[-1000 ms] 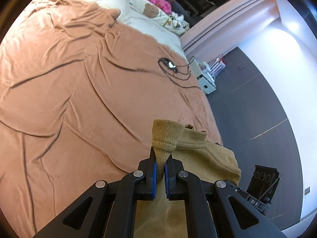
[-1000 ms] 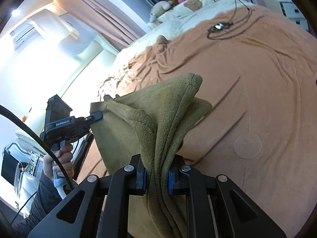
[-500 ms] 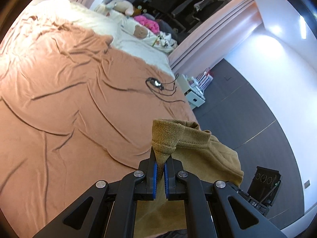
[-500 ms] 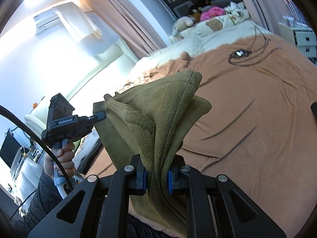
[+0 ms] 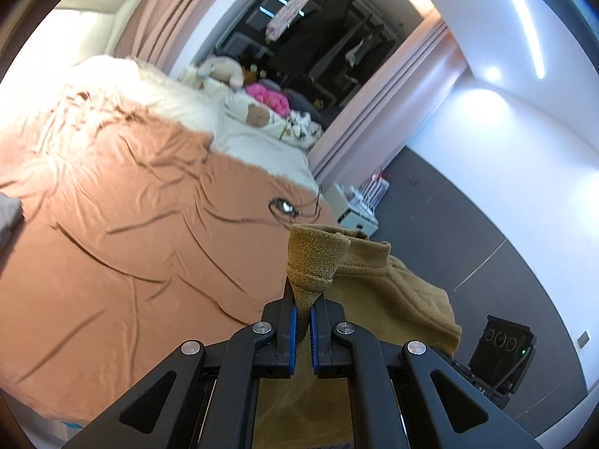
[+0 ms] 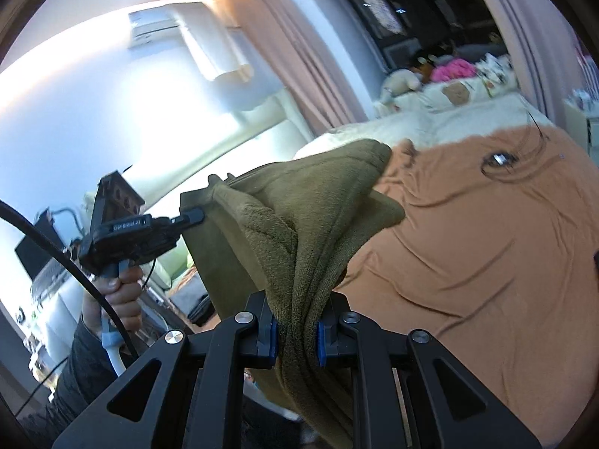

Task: Fold small clothes
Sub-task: 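Lift the folded olive shirt with both grippers and carry it toward the clothes stack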

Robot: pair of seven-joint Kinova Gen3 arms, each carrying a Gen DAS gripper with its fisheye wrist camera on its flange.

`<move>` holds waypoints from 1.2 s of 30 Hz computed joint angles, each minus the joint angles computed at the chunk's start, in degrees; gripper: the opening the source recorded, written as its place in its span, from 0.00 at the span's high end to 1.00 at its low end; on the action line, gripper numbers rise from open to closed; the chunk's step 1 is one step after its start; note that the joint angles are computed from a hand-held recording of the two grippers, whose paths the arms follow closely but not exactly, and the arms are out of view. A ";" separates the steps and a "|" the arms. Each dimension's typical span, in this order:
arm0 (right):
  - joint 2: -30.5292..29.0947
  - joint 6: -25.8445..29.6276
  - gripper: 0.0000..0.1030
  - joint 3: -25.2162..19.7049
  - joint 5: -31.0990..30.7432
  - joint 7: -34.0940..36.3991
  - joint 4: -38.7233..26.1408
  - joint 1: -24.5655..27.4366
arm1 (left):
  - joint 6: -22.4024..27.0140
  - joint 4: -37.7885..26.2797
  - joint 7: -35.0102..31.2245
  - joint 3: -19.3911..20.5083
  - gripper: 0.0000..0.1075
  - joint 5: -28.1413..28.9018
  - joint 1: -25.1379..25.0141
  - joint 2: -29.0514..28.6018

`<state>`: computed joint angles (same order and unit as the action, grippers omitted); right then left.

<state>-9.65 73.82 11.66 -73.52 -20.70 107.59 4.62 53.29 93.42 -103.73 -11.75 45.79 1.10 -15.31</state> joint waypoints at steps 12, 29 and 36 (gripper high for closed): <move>4.07 -8.20 0.89 -8.36 2.74 -1.93 -7.74 -8.78 | 6.68 4.29 -9.17 -17.14 0.95 3.81 -2.24 -6.14; 19.93 -17.84 0.89 -22.32 15.08 -13.96 -27.58 -19.08 | 23.62 0.62 -28.53 -43.07 0.96 15.08 -11.19 5.94; 27.62 -19.95 0.89 -26.87 19.27 -17.42 -36.04 -21.73 | 33.68 -5.35 -33.85 -48.98 0.96 22.76 -20.44 15.89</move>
